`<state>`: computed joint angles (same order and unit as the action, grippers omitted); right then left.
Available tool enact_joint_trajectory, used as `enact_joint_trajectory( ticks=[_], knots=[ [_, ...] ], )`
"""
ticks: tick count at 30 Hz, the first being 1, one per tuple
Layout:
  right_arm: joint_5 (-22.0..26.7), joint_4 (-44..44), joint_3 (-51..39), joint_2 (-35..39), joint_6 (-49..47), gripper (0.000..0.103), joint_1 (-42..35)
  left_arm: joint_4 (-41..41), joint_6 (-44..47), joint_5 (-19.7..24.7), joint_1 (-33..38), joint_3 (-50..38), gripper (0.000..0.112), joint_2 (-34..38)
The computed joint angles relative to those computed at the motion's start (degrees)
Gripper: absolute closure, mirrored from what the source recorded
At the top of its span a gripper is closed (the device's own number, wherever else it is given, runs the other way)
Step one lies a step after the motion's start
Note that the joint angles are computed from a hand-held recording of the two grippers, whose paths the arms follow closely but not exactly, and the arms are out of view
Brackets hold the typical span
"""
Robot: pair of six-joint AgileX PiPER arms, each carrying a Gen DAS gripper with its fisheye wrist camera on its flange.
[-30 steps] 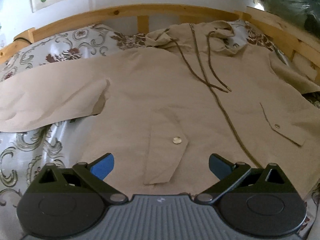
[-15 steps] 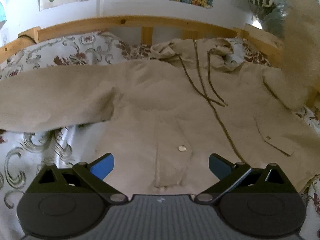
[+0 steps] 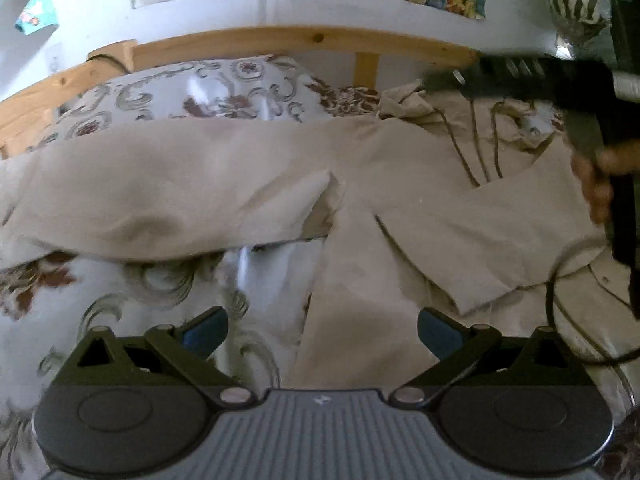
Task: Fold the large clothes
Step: 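Fold the held sleeve across the jacket body with the right tool, release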
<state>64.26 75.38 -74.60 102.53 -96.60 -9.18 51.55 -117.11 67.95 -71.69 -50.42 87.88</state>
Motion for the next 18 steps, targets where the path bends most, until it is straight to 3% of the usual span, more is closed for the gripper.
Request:
enact_joint_trajectory(
  ticks=[2,5,8,11,13,15,18],
  knots=[
    [-2.7,1.2,0.2,1.7,-2.2,0.023,-2.4,3.8,0.4,-3.4,3.2,0.0,0.01,0.7],
    [-8.5,5.0,0.9,3.8,-8.2,0.014,-8.6,11.5,-0.7,-10.5,8.7,-0.9,0.01,3.5],
    [-17.9,7.4,1.2,5.3,-8.8,0.011,-13.3,16.6,-0.6,-17.5,14.3,-4.6,0.01,9.3],
    [-23.6,1.4,-1.7,8.6,0.7,0.013,-17.7,14.0,5.7,-19.2,18.0,-12.4,0.01,17.5],
    [-24.4,0.2,-2.7,11.0,1.8,0.016,-20.7,11.7,7.3,-22.1,20.0,-14.8,0.01,20.7],
    [-23.2,5.6,-1.3,12.4,-3.0,0.018,-22.6,11.2,5.4,-25.8,21.0,-13.9,0.01,21.4],
    [-23.6,11.4,-0.4,14.4,-10.0,0.018,-22.3,7.8,8.1,-26.3,21.6,-14.1,0.01,22.4]
  ],
)
